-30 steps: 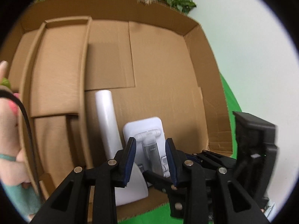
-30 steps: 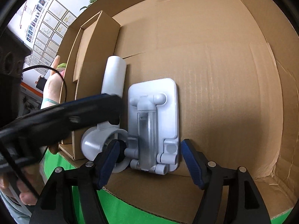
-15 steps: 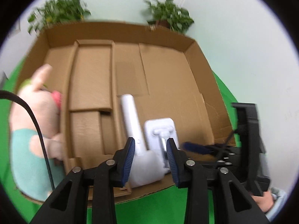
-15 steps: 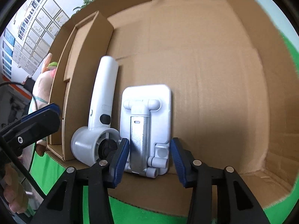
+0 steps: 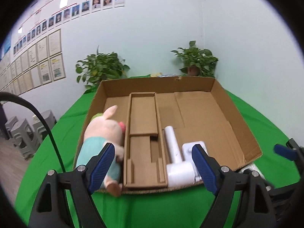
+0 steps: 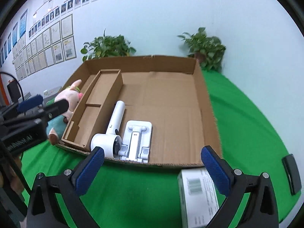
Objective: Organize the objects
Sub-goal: 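Open the right gripper to release the stand and withdraw, then move the right gripper down over the white-and-green product box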
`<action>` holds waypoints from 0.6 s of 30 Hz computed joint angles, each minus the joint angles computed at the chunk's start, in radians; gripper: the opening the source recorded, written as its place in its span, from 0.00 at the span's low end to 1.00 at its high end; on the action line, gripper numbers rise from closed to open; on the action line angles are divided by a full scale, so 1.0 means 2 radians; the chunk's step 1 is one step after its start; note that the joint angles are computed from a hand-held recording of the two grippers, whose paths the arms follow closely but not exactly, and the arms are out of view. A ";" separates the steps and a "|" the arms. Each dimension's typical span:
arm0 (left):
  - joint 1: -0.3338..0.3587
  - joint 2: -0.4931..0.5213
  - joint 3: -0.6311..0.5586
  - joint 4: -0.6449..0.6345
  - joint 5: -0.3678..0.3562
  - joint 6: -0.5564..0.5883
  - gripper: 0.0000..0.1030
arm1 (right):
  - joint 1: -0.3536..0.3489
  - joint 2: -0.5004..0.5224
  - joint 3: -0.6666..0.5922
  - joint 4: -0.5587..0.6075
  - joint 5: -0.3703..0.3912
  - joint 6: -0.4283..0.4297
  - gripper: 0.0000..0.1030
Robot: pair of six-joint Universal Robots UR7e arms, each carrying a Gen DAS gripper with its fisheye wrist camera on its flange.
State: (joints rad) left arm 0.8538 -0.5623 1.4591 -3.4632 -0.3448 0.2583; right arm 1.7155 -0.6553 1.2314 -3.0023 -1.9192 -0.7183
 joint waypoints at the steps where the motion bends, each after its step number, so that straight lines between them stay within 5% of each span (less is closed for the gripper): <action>1: -0.001 0.002 0.001 -0.005 0.009 0.002 0.81 | 0.003 0.004 -0.004 -0.005 -0.003 0.003 0.99; 8: -0.007 0.009 -0.002 0.006 0.047 -0.023 0.81 | 0.001 -0.027 0.052 -0.039 0.010 -0.001 0.99; 18: -0.005 0.020 -0.017 -0.012 0.074 -0.007 0.81 | 0.001 0.001 0.020 -0.045 0.021 -0.007 0.99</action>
State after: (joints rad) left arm 0.8432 -0.5216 1.4251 -3.4871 -0.1976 0.2446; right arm 1.7179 -0.6525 1.2710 -3.0932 -1.8778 -0.7320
